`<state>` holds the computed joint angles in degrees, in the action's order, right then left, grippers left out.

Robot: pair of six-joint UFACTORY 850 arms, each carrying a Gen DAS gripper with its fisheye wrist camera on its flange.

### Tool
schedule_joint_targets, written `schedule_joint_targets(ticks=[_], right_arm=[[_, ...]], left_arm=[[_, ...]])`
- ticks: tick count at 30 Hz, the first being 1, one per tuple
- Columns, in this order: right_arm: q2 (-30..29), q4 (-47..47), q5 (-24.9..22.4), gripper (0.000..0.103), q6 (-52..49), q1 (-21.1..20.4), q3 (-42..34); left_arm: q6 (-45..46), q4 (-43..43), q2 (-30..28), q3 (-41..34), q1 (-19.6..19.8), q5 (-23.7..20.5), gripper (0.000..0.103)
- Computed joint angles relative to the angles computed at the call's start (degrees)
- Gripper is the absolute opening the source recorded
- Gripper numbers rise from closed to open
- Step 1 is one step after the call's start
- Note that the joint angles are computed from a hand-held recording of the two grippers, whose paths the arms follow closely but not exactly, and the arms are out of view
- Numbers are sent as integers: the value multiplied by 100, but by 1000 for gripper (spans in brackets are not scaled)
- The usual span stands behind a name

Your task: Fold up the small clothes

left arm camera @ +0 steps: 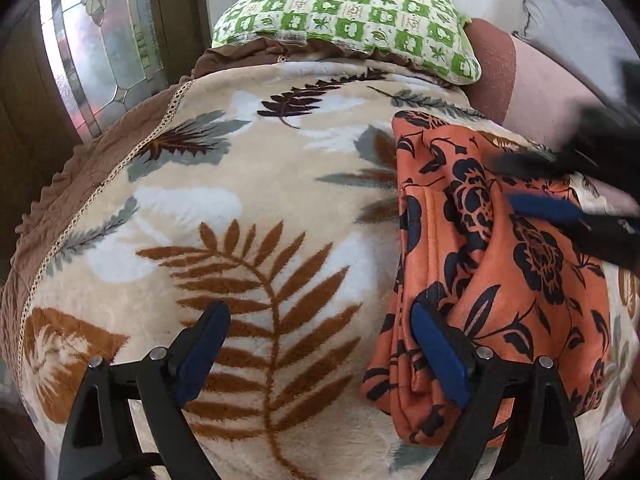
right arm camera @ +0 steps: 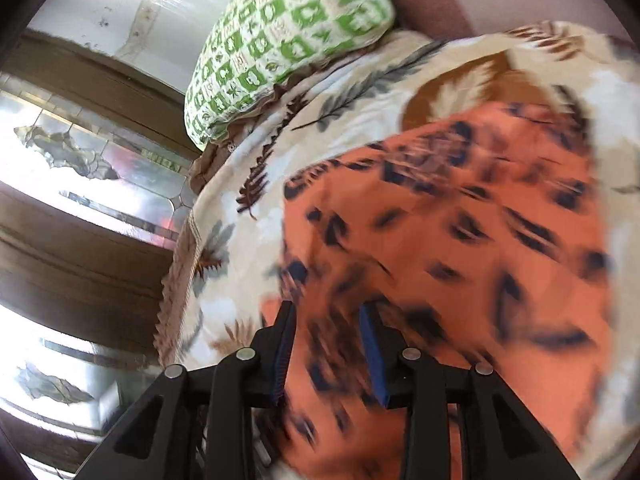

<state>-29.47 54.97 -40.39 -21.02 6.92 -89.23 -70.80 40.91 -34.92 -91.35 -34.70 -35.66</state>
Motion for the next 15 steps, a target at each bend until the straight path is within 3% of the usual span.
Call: schedule_joint_targets(ticks=[1,4,9,13,15], right_arm=[[-246,8,-53,39,139,55,-281],[-743,-303,70,69,623,223,-850],[-920,-1687,218,70,1363,460,-1316],[-442,-581,66,70,456,200,-693],[32,10,240,70,-13,4,-53]], left_arm=[[50,-41,-13,-22,9,-12,92],[222,-331,12,11,95,167,92],[330,-749,141,167,227,551,92],[-70,-463,293,362,269,718,92],[-254,-297,348,436,279,759,92]])
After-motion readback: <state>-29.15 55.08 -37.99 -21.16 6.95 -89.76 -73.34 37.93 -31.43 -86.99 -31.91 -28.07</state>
